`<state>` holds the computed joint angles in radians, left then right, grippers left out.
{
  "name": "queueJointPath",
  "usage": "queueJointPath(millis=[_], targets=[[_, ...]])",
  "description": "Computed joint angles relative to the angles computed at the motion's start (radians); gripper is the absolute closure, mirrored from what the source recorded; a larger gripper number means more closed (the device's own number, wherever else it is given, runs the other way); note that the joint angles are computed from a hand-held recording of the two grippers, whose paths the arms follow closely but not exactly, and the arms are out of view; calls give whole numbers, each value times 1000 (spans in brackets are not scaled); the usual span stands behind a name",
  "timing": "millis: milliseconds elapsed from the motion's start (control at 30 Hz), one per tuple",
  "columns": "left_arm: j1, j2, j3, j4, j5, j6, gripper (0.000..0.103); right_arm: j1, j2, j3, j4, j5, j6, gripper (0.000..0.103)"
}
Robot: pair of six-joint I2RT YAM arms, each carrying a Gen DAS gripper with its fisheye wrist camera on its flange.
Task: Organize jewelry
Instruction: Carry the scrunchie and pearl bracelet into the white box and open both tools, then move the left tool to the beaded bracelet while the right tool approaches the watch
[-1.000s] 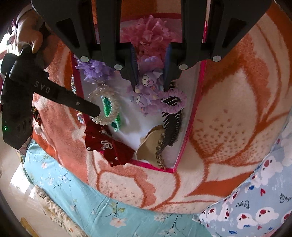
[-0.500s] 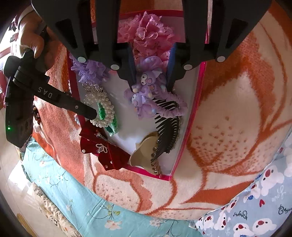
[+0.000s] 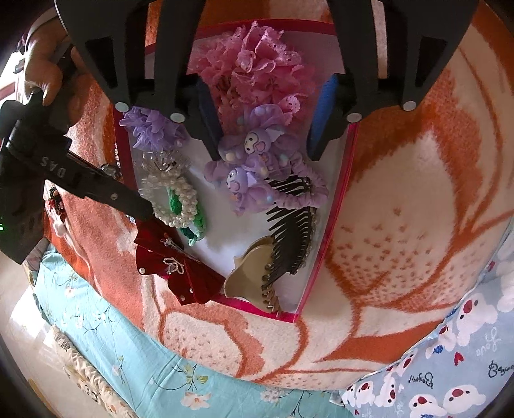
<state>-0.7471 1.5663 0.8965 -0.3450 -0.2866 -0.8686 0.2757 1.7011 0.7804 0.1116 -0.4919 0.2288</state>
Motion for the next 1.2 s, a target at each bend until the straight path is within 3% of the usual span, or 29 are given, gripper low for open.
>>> queueJointPath(millis=[100,233,367,733,1200], targets=[[-10,-9,3,-8,-7,-6,36,-15,-31,-18,-3,-28,9,60],[-34,-16,18,-32,-23,-12,36,-37,-83,-50,-10,-50,17,59],[-58,-32,25,-41,-41,-21,29,-71,-144,-88,-31,-68,7,59],[-105,-45,64,-70,-67,-30,29,-277,-278,-191,-102,-145,-50,59],[-220,77,235,-46,-27,43,29,-511,-248,-207,-160,-185,-165,59]])
